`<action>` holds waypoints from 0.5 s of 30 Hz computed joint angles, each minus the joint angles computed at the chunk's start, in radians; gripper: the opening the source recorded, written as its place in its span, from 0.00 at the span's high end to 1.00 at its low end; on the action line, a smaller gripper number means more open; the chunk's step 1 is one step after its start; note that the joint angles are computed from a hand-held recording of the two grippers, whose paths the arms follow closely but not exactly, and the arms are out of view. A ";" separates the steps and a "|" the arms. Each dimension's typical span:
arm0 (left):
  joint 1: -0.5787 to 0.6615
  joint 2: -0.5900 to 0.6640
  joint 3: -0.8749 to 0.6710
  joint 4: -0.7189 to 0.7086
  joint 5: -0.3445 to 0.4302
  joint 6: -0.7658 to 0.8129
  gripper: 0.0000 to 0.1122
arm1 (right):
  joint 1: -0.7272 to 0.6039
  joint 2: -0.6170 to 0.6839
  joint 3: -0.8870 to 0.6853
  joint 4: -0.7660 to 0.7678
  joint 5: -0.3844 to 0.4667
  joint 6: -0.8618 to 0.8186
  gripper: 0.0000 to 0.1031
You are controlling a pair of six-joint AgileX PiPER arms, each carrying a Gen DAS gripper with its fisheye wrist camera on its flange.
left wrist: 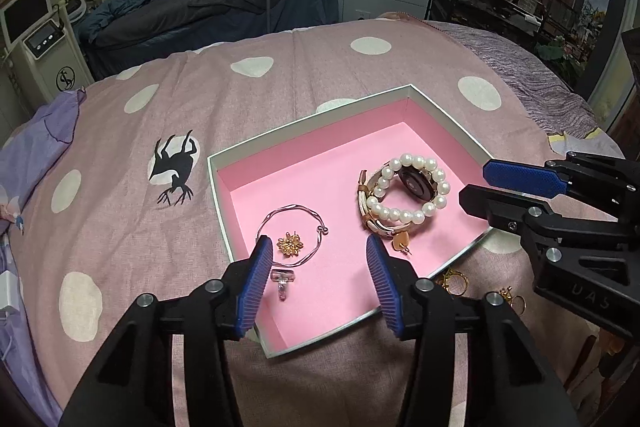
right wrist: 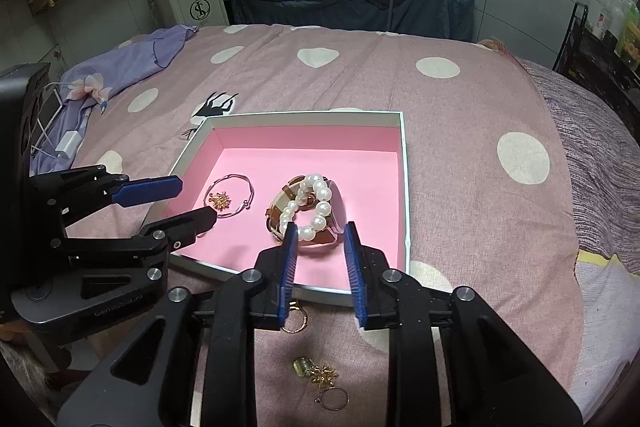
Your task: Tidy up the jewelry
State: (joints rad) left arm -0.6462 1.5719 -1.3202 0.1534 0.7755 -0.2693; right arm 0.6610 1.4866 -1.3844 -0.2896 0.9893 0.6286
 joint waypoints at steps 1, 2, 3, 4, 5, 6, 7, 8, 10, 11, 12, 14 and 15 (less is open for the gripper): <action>-0.002 -0.006 0.003 0.009 0.001 -0.006 0.52 | 0.006 -0.003 -0.002 -0.014 0.006 0.010 0.64; -0.003 -0.011 0.005 0.012 0.003 -0.008 0.51 | 0.012 -0.004 -0.007 -0.028 0.015 0.019 0.64; -0.004 -0.018 0.006 0.019 0.008 -0.014 0.50 | 0.020 -0.008 -0.009 -0.044 0.026 0.029 0.64; -0.006 -0.027 0.009 0.034 0.015 -0.027 0.48 | 0.027 -0.014 -0.010 -0.060 0.038 0.038 0.64; -0.010 -0.042 0.019 0.050 0.017 -0.042 0.44 | 0.035 -0.022 -0.006 -0.073 0.047 0.045 0.63; -0.012 -0.060 0.030 0.061 0.017 -0.054 0.38 | 0.040 -0.033 0.002 -0.078 0.053 0.048 0.63; -0.011 -0.081 0.047 0.062 0.011 -0.060 0.35 | 0.044 -0.047 0.015 -0.082 0.059 0.051 0.63; -0.010 -0.105 0.066 0.056 0.003 -0.060 0.30 | 0.048 -0.062 0.030 -0.083 0.065 0.056 0.61; -0.016 -0.147 0.105 0.051 -0.003 -0.061 0.26 | 0.056 -0.096 0.069 -0.079 0.074 0.073 0.60; -0.023 -0.165 0.125 0.050 -0.002 -0.061 0.26 | 0.058 -0.116 0.092 -0.074 0.076 0.082 0.60; -0.032 -0.182 0.147 0.049 -0.002 -0.064 0.26 | 0.060 -0.136 0.117 -0.067 0.077 0.093 0.60; -0.054 -0.213 0.195 0.048 -0.007 -0.078 0.26 | 0.065 -0.175 0.166 -0.050 0.080 0.110 0.60; -0.065 -0.226 0.218 0.042 -0.010 -0.080 0.26 | 0.072 -0.195 0.192 -0.046 0.084 0.121 0.60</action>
State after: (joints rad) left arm -0.7113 1.3460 -1.1018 0.1958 0.7650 -0.3495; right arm 0.7330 1.2919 -1.1928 -0.3359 1.0730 0.7491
